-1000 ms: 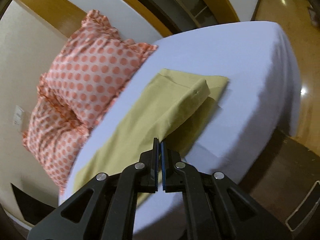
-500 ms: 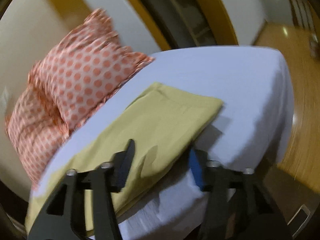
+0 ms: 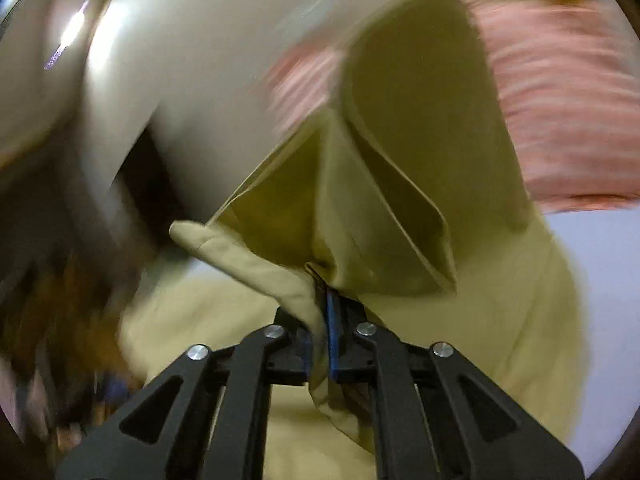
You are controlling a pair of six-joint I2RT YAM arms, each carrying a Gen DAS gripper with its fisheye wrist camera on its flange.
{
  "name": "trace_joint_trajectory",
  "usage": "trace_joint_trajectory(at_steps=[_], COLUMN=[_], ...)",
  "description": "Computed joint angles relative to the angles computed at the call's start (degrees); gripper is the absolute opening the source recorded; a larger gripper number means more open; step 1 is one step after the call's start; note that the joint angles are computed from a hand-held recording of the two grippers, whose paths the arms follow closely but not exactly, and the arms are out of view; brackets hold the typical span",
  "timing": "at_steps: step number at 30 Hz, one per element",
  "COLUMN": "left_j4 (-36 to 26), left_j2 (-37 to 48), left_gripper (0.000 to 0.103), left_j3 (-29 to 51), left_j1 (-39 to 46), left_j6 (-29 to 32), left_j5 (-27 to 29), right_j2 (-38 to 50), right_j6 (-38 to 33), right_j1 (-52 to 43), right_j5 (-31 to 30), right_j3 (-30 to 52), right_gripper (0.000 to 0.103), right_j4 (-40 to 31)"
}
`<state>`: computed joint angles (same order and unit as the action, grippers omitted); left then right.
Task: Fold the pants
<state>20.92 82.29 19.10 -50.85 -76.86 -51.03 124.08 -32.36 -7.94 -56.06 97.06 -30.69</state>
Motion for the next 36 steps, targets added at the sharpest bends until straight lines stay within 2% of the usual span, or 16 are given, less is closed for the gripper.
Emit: trace_joint_trajectory(at_steps=[1, 2, 3, 4, 6, 10, 14, 18, 22, 24, 25, 27, 29, 31, 33, 36], left_j4=[3.1, 4.8, 5.8, 7.8, 12.2, 16.3, 17.4, 22.8, 19.6, 16.0, 15.1, 14.4, 12.4, 11.6, 9.6, 5.7], left_j2=[0.2, 0.4, 0.7, 1.3, 2.5, 5.3, 6.3, 5.1, 1.2, -1.6, -3.8, -6.2, -5.2, -4.7, -7.1, -9.2], left_gripper=[0.098, 0.098, 0.098, 0.098, 0.098, 0.098, 0.098, 0.094, 0.094, 0.085, 0.076, 0.076, 0.075, 0.068, 0.055, 0.013], left_j3=[-0.9, -1.5, -1.7, -2.0, -2.6, -2.7, -2.4, -4.5, -4.9, -5.0, -5.8, -6.4, -4.6, -3.7, -3.3, -1.9], left_j1=[0.9, 1.5, 2.6, 3.7, 5.8, 11.9, 14.8, 19.0, 22.3, 22.6, 22.0, 23.0, 28.1, 30.1, 31.2, 32.9], left_j6=[2.0, 3.1, 4.2, 5.2, 7.4, 6.8, 6.1, 6.0, 2.4, 1.5, 1.0, 2.5, 4.0, 3.9, 5.5, 5.3], left_j5=[1.5, 2.4, 3.7, 4.7, 6.7, 13.3, 14.1, 17.2, 20.4, 19.0, 16.9, 15.8, 22.4, 24.3, 23.2, 21.3], right_j2=[-0.5, -1.7, -4.1, -5.9, -8.9, -13.0, -11.2, -10.3, -9.8, -8.9, -8.6, -7.9, -6.9, -6.4, -6.4, -5.8], right_j6=[-6.8, -10.3, -11.2, -11.1, -9.5, -6.8, -7.6, -7.5, -7.2, -7.2, -7.2, -7.6, -7.9, -8.2, -8.4, -8.2], right_j1=[3.3, 5.9, 8.0, 8.8, 8.0, 7.1, 7.2, 6.9, 6.4, 6.0, 5.8, 5.4, 5.0, 4.5, 3.3, 0.4], right_j5=[3.6, 7.4, 11.2, 12.3, 10.6, 12.9, 12.9, 11.4, 9.8, 8.9, 8.6, 7.8, 7.3, 6.9, 5.8, 3.4], right_j3=[-1.1, -3.9, -9.0, -12.8, -18.4, -24.8, -23.4, -23.0, -22.8, -21.6, -21.3, -20.5, -19.4, -18.7, -18.5, -17.4], right_gripper=[0.026, 0.035, 0.058, 0.080, 0.089, 0.093, 0.093, 0.093, 0.095, 0.095, 0.095, 0.097, 0.097, 0.097, 0.097, 0.097], right_j4=[-5.0, -5.9, -2.6, 0.4, 6.3, 14.8, 13.1, 11.2, 10.6, 9.1, 8.4, 7.5, 6.4, 5.6, 5.6, 5.7])
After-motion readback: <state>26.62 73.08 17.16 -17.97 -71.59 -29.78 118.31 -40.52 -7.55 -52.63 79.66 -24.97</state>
